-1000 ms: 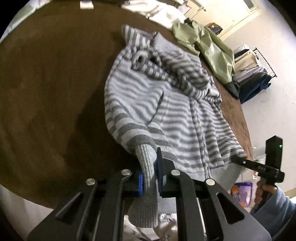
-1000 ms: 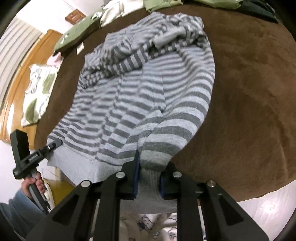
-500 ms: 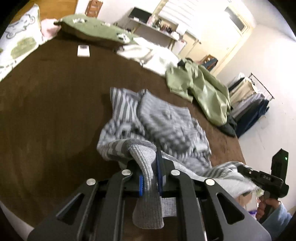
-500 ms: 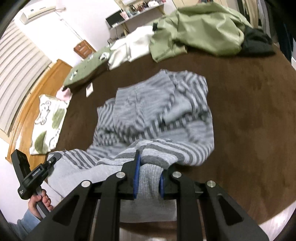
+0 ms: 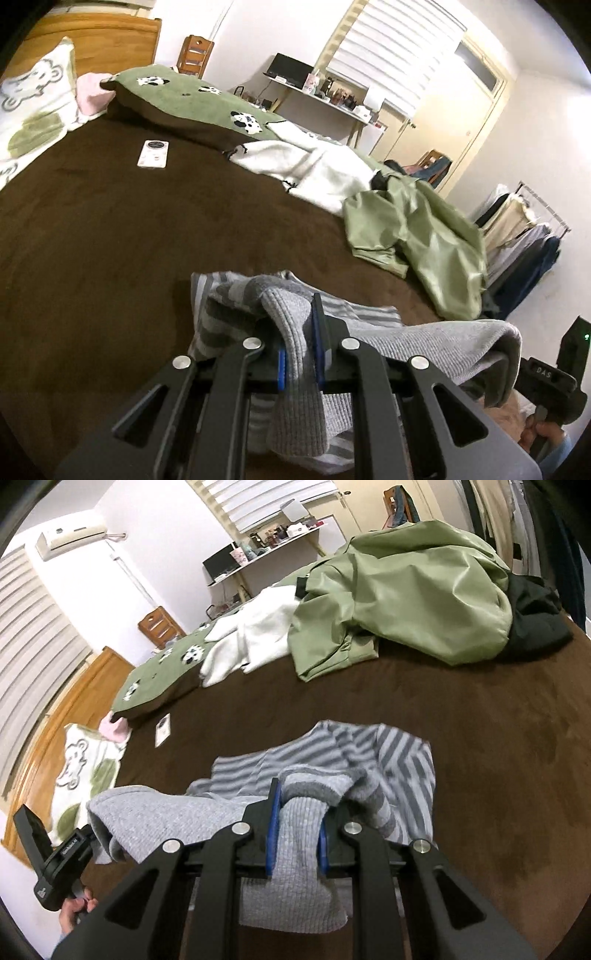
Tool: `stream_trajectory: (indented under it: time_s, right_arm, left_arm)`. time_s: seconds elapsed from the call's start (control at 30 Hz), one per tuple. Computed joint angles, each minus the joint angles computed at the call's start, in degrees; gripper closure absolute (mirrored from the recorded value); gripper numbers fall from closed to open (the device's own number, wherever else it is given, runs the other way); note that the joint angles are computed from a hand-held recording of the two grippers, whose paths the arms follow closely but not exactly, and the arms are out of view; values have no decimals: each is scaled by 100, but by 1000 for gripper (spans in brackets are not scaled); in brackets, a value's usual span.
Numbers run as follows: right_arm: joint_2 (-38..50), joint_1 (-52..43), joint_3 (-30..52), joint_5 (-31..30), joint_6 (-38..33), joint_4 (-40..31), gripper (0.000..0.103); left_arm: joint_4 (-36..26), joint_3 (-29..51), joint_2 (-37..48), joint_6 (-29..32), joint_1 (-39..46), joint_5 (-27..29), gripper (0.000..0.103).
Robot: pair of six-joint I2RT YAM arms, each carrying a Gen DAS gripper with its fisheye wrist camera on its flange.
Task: Fold large clothes
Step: 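Lift the hem with both grippers and fold it over toward the hood, then open both grippers to release the folded hem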
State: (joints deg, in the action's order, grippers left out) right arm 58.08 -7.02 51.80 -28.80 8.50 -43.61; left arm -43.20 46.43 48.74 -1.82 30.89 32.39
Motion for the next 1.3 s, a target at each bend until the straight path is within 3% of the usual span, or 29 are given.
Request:
stream_trajectory:
  time_s: [0.1, 0.23, 0.5, 0.77, 1.0, 1.1, 1.17, 1.23, 1.3]
  right_arm:
    - [838, 166, -110, 223, 67, 824, 86]
    - [1749, 308, -125, 403, 22, 1494, 86]
    - [2784, 527, -9, 624, -29, 2246, 86]
    - [3192, 506, -188, 568, -87, 2724, 86]
    - [3184, 519, -107, 526, -121, 2604, 81]
    - [3144, 494, 89, 441, -142, 2245, 70]
    - [3071, 494, 187, 394, -130, 2047, 54]
    - [2952, 523, 286, 370, -114, 1824, 41]
    - [2805, 583, 408, 347, -106, 1561, 28]
  left_arm:
    - [799, -123, 620, -240, -715, -575, 89]
    - [1448, -210, 1384, -122, -1141, -978, 88]
    - [2514, -530, 2345, 8, -1619, -1658, 85]
    - [3110, -799, 2882, 16, -1614, -1634, 83]
    - [2897, -660, 2873, 48, -1638, -1634, 81]
    - [2618, -510, 2837, 74, -1633, -1549, 63]
    - [2499, -478, 2697, 97, -1682, -1599, 33]
    - [2311, -398, 2501, 175, -1765, -1755, 11]
    - [2190, -331, 2235, 266, -1776, -1771, 9]
